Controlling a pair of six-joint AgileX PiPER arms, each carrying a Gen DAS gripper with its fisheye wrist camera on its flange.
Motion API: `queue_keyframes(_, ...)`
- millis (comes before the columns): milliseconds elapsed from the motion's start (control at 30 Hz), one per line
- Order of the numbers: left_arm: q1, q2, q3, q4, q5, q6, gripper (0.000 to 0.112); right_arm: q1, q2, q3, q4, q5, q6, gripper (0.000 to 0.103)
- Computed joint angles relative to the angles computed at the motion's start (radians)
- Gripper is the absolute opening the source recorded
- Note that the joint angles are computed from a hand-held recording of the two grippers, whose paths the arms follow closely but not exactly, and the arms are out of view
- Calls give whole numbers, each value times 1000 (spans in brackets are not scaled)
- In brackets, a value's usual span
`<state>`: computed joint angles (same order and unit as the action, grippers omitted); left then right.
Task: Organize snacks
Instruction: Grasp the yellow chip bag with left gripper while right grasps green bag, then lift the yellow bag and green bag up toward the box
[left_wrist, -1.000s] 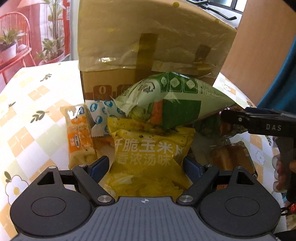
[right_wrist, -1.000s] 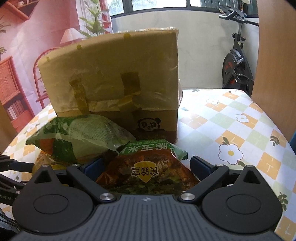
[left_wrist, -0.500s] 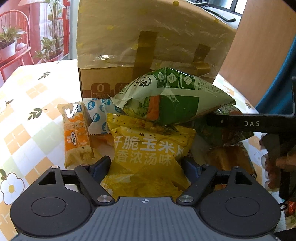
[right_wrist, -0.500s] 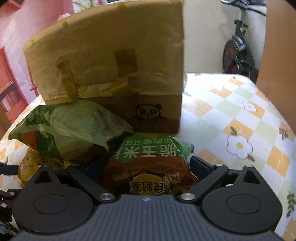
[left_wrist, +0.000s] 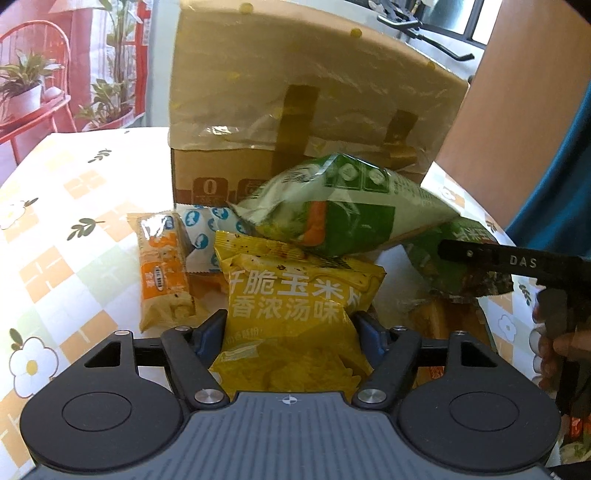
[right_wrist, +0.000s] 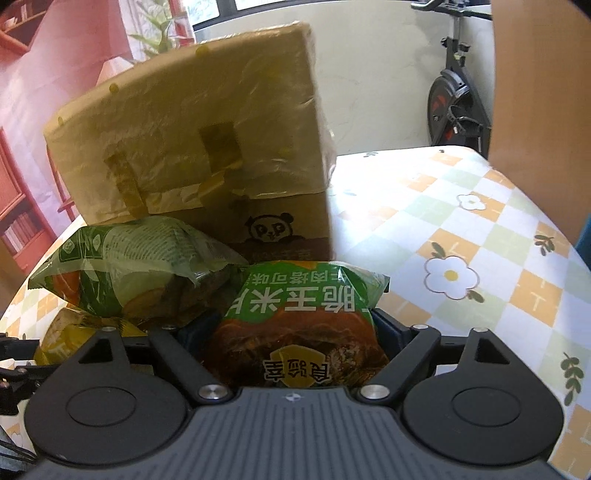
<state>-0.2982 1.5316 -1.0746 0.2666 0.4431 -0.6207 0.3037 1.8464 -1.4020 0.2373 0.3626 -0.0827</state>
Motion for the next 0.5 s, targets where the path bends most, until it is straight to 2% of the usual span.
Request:
queue_keyframes(200, 7, -55, 23, 57, 41, -92, 75, -11, -54, 61, -19, -43, 46, 87)
queue_keyframes(500, -24, -150, 57, 307, 90, -335, 75, -13, -125, 107, -97, -98, 136, 87)
